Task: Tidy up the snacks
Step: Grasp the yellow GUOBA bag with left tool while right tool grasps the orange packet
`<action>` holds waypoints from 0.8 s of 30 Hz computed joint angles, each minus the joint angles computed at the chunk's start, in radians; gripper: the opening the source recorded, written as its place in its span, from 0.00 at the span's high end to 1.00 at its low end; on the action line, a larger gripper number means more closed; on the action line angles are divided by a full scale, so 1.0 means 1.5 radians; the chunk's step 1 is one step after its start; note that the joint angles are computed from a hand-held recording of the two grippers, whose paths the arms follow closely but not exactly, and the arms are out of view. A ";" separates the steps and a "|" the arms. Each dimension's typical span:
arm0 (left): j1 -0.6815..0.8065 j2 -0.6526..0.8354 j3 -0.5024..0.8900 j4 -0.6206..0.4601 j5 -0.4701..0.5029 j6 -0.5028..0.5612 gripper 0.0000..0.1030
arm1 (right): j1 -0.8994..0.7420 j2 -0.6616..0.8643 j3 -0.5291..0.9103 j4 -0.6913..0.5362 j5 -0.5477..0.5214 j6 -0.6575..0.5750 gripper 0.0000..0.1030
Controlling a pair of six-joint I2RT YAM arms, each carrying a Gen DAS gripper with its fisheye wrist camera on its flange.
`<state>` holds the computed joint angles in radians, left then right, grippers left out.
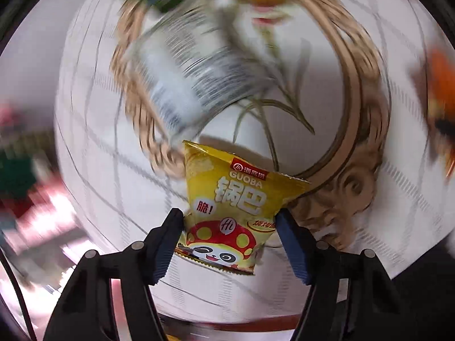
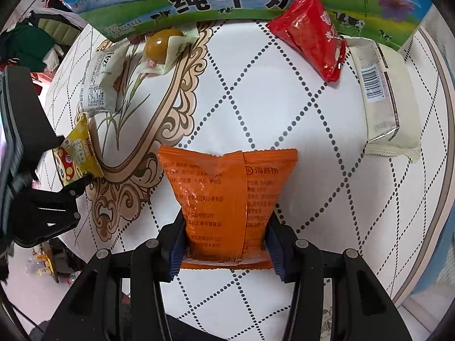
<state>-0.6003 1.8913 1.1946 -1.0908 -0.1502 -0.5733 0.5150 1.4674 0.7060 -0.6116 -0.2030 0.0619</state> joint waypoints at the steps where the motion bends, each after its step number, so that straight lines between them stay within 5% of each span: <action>1: 0.022 -0.022 -0.020 0.022 0.038 -0.033 0.36 | -0.018 0.020 0.021 -0.005 -0.004 -0.017 0.49; 5: 0.113 -0.142 -0.159 0.167 0.207 -0.209 0.36 | -0.082 0.018 0.027 -0.031 -0.023 -0.074 0.49; 9: 0.134 -0.148 -0.205 0.235 0.256 -0.243 0.35 | -0.104 0.029 0.033 -0.039 -0.029 -0.101 0.49; 15: 0.083 -0.049 -0.129 0.189 0.216 -0.163 0.35 | -0.099 0.061 0.052 -0.023 -0.031 -0.079 0.36; 24: 0.038 -0.043 -0.094 0.210 0.162 -0.252 0.41 | -0.124 0.038 0.050 -0.020 -0.039 -0.082 0.36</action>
<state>-0.5433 1.8264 1.0542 -0.7762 0.0934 -0.9519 0.3292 1.5245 0.7811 -0.6418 -0.2621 -0.0606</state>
